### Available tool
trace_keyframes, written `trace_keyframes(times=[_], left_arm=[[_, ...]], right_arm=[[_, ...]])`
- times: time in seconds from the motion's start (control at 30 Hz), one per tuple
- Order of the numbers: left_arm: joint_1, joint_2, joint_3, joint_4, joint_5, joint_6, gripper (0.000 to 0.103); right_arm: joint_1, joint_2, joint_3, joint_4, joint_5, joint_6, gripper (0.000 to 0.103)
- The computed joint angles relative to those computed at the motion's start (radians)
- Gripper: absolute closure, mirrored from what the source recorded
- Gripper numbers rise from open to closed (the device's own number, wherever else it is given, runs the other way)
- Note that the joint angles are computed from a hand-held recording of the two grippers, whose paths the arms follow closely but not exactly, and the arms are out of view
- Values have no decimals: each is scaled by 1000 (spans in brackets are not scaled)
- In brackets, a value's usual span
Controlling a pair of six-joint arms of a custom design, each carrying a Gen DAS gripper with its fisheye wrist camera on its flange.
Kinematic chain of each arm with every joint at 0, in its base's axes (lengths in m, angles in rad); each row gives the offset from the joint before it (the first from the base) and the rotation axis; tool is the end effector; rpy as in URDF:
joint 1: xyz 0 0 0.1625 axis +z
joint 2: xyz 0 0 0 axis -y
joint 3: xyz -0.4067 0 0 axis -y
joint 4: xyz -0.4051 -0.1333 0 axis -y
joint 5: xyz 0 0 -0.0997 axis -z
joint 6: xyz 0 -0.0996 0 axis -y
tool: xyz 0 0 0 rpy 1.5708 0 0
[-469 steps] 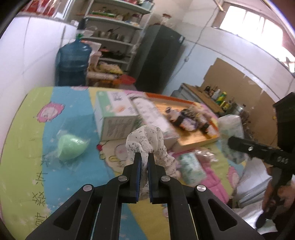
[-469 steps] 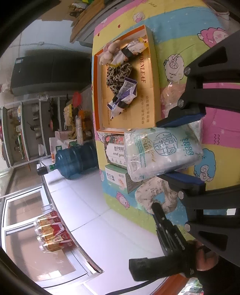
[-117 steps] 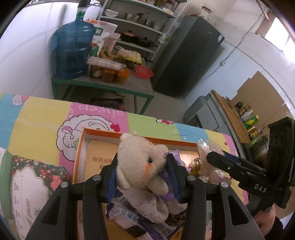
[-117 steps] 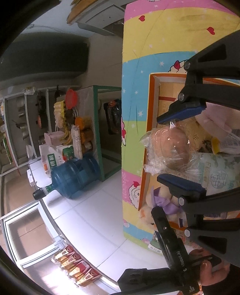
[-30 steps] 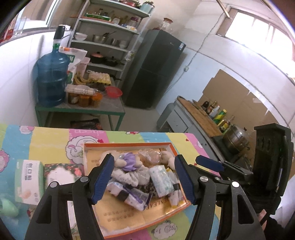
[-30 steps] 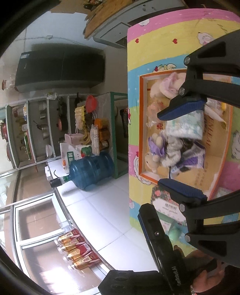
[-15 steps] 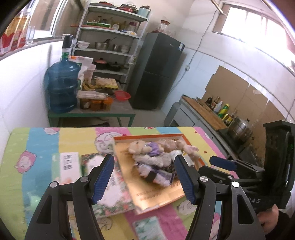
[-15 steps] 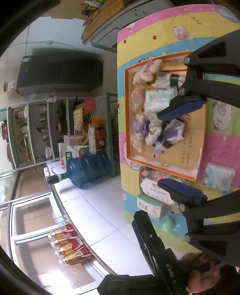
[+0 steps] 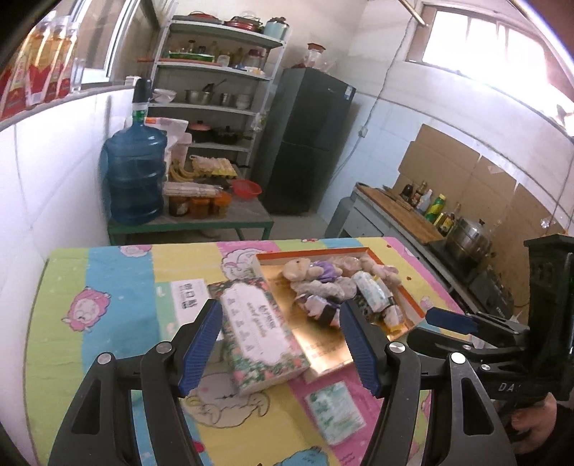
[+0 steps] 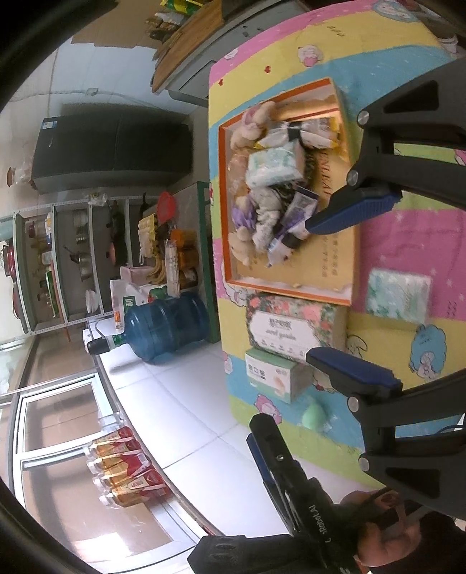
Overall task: Organize soft objects
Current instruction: 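Lift both open tools from the box toward the green ball and tissue packet, then grasp the green bagged ball with the left tool while the right tool grasps the Flower tissue packet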
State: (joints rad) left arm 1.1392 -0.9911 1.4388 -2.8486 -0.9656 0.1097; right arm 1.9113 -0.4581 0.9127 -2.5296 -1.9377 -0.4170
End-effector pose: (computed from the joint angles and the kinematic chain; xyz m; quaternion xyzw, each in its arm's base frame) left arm -0.1268 -0.7295 0.3457 0.1177 0.8738 -0.4236 0.2075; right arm 0.3795 -0.7789 0.1312 0.3098 -0.9015 0.2383 0.1859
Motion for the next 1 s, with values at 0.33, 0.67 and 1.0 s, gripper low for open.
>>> trace_keyframes(times=[0.33,0.67,1.0], left_arm=[[39,-112,152,-66,-19,19,34],[82,-187,249,-110,-18,46,34],[134,-209,271,-131,-36,83,34]], right_arm=[[3,-2,126,-82,-73,11,38],[-29,45,144,-58,-113,86,38],[-35,81,138,-73,-176,76,38]])
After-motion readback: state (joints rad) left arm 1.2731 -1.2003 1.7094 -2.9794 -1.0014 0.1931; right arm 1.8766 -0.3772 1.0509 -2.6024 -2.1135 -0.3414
